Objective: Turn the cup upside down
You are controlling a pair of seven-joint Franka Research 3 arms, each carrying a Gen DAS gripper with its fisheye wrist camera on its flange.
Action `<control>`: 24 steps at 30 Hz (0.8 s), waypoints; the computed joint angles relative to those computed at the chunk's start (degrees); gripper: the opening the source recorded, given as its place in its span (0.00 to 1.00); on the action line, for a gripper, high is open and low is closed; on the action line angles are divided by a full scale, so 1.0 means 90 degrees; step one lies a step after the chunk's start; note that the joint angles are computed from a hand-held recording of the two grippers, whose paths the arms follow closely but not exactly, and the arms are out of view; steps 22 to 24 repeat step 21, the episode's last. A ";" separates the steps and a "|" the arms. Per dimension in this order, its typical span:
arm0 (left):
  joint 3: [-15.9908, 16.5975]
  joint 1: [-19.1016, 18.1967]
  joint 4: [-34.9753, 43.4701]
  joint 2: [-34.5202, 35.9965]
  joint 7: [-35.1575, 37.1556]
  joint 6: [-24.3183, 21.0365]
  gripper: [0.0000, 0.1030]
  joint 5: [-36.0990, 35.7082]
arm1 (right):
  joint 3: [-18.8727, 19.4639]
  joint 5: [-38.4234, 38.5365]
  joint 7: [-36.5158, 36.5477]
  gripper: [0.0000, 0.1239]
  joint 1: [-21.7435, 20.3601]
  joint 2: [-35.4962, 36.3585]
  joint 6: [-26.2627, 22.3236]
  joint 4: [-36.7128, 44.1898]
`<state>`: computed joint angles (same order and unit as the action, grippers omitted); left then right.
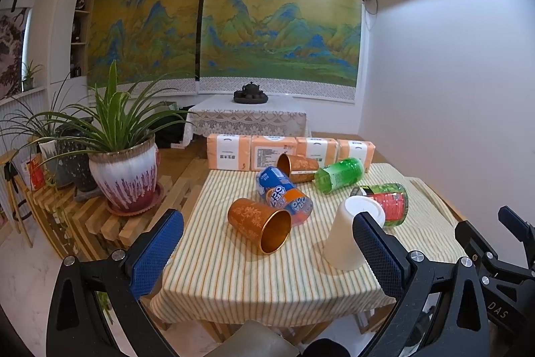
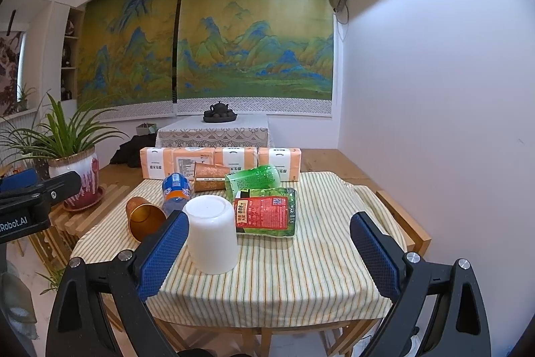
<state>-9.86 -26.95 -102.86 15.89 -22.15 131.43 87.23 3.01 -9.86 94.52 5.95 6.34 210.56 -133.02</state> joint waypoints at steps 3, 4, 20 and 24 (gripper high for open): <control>0.0006 0.0002 0.0013 0.0013 0.0014 -0.0004 1.00 0.0001 | 0.0003 -0.0019 0.0022 0.77 -0.0012 0.0007 -0.0013 0.0001; 0.0008 0.0004 0.0019 0.0021 0.0021 0.0003 1.00 0.0000 | 0.0004 -0.0027 0.0035 0.77 -0.0019 0.0007 -0.0016 -0.0005; 0.0041 -0.0016 0.0073 0.0086 0.0073 0.0009 0.99 0.0045 | 0.0065 -0.0016 0.0000 0.77 -0.0069 0.0138 -0.0132 0.0129; 0.0043 -0.0023 0.0096 0.0109 0.0093 -0.0015 1.00 0.0042 | 0.0067 -0.0022 0.0000 0.77 -0.0075 0.0147 -0.0136 0.0136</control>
